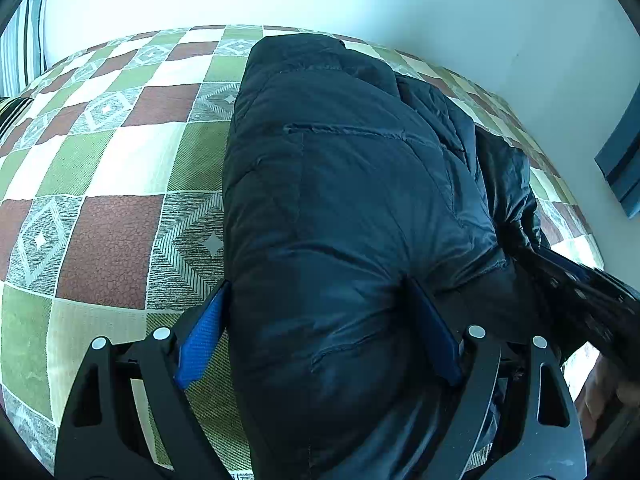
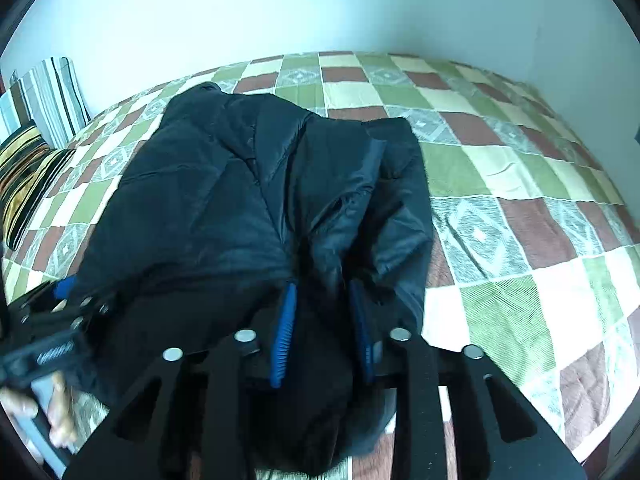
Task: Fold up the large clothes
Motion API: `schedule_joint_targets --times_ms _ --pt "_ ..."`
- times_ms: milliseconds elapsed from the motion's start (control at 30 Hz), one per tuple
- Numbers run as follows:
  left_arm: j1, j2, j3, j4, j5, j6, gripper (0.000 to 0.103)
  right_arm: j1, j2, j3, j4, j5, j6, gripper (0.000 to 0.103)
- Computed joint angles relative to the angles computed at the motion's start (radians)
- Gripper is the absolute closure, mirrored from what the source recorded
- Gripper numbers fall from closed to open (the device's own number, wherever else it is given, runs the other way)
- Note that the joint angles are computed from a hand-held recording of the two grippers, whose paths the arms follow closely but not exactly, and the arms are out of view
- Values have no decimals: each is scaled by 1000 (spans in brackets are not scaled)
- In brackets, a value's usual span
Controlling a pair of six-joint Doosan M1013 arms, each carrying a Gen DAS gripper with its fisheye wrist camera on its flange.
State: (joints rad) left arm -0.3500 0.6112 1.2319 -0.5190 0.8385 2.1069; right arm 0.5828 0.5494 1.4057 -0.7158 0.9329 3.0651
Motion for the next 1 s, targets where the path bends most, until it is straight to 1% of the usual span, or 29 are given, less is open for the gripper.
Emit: schedule_joint_targets --times_ms 67,133,233,300,333,433,600,667,767,900,1000 --pt "2 -1 2 -4 0 1 17 15 -8 10 -14 13 18 62" --pt "3 -3 5 -9 0 0 17 22 -5 13 -8 32 12 60" --pt "2 -11 16 -7 -7 7 17 18 4 21 14 30 -1 60" --pt "1 -11 19 -2 -18 9 17 15 10 26 19 20 0 63" --pt "-1 -13 24 1 -28 9 17 19 15 23 20 21 -1 66" --pt "-5 -15 31 13 -48 -2 17 12 26 17 32 17 -15 68" --pt "-19 -17 37 56 -78 -62 18 -9 38 23 30 -9 -19 68" --pt "-29 -21 44 85 -103 -99 18 -17 43 21 26 -15 -24 68" --pt "-35 -24 52 98 -124 -122 18 -22 36 32 33 -41 -25 68" --pt "-26 -23 46 63 -106 -89 18 -21 9 61 42 -86 -16 68" --pt "-15 -16 28 36 -62 -60 18 -20 -6 67 71 -94 -38 67"
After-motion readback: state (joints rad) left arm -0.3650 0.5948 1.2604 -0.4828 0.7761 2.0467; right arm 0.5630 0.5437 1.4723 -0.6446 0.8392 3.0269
